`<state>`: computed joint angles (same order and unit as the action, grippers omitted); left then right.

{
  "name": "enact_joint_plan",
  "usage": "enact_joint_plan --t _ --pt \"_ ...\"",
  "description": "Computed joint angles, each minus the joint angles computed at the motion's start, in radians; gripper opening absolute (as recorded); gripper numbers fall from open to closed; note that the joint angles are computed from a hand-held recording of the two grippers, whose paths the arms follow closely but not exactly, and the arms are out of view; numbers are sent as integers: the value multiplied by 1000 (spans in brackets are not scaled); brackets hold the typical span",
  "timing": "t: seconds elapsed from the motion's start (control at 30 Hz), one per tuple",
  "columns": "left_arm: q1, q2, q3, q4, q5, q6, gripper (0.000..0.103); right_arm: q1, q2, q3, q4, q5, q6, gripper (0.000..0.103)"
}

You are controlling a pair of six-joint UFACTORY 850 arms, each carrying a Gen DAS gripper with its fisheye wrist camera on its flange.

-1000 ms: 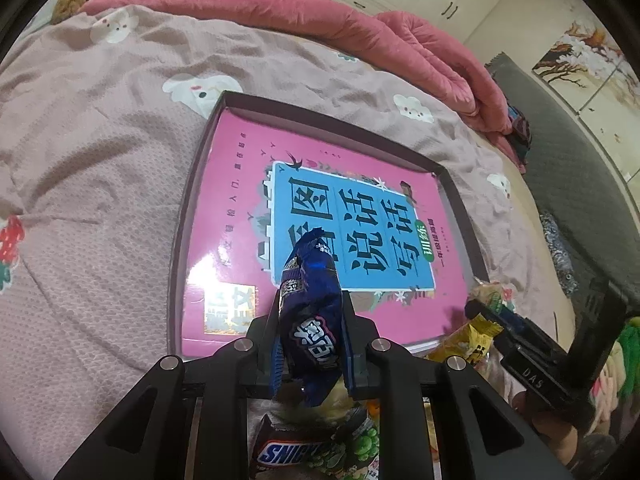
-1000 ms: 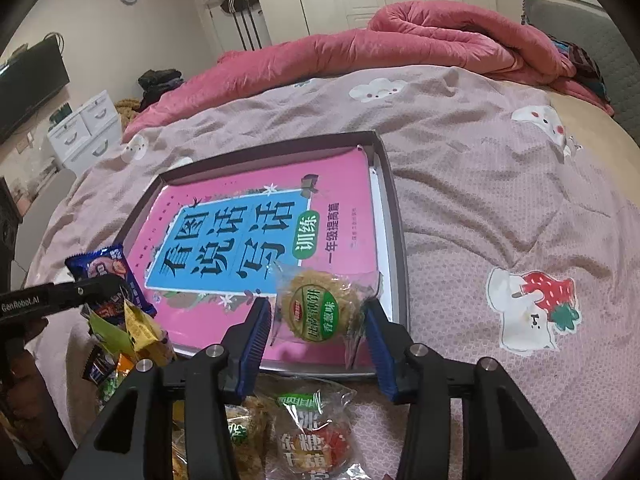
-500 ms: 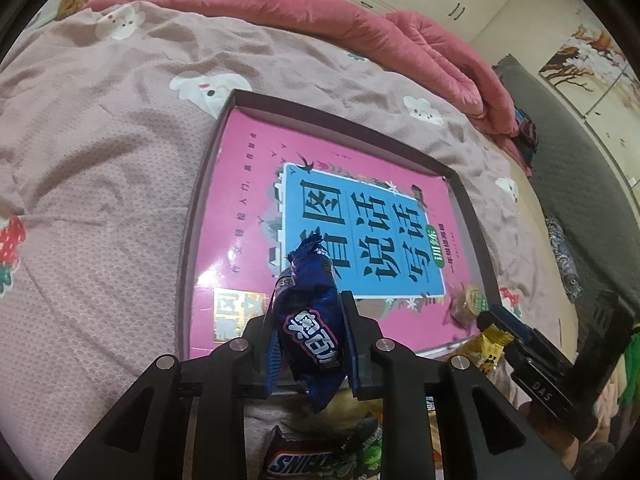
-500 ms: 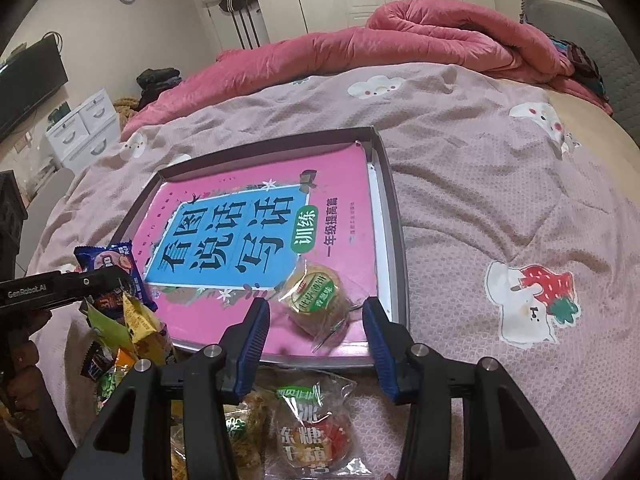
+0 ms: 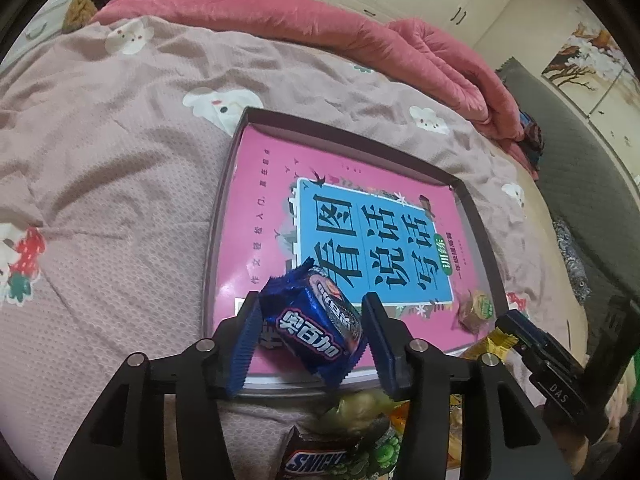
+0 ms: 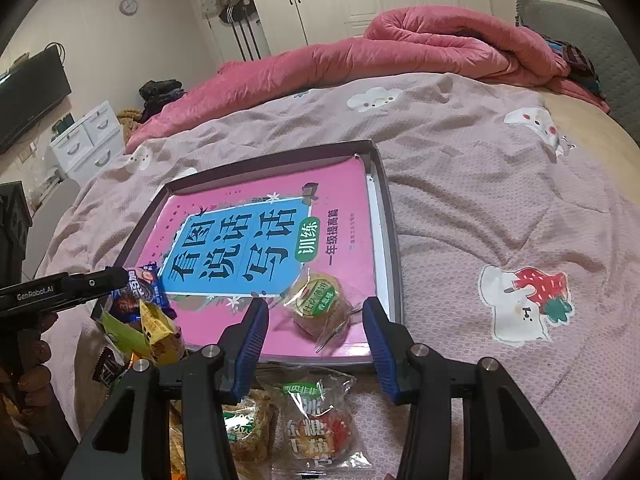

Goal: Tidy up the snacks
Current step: 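Lower the blue Oreo pack into the tray and open the left gripper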

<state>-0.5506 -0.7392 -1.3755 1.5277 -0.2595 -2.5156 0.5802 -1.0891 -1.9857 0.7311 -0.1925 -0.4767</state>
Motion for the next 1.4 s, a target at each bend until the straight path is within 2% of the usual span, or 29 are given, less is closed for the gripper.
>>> enact_joint_plan --t 0.13,0.27,0.5,0.57,0.77,0.87,1.03,1.13,1.3,1.4 --pt "-7 13 12 11 -17 -2 57 -2 10 15 69 9 -66 49" --pt "-16 24 16 -11 -52 28 65 -4 26 37 185 17 -178 49" --pt "-26 50 39 -23 -90 53 67 -10 68 98 552 35 -534 53" --pt "-29 57 49 -33 -99 65 67 -12 76 108 614 35 -592 54" --pt "-38 39 39 -194 -93 251 68 -15 94 133 730 34 -697 55" --pt "-44 13 7 -313 -133 391 68 -16 100 141 790 34 -754 55" --pt "-49 -7 -19 -349 -189 441 68 -17 109 156 846 33 -805 56" --pt "-47 -6 -17 -333 -197 424 68 -17 117 167 904 29 -862 56" --pt "-49 30 19 -246 -188 316 68 -18 144 208 1096 13 -1053 58" --pt "-54 55 40 -200 -186 263 72 -18 162 233 1186 1 -1139 59"
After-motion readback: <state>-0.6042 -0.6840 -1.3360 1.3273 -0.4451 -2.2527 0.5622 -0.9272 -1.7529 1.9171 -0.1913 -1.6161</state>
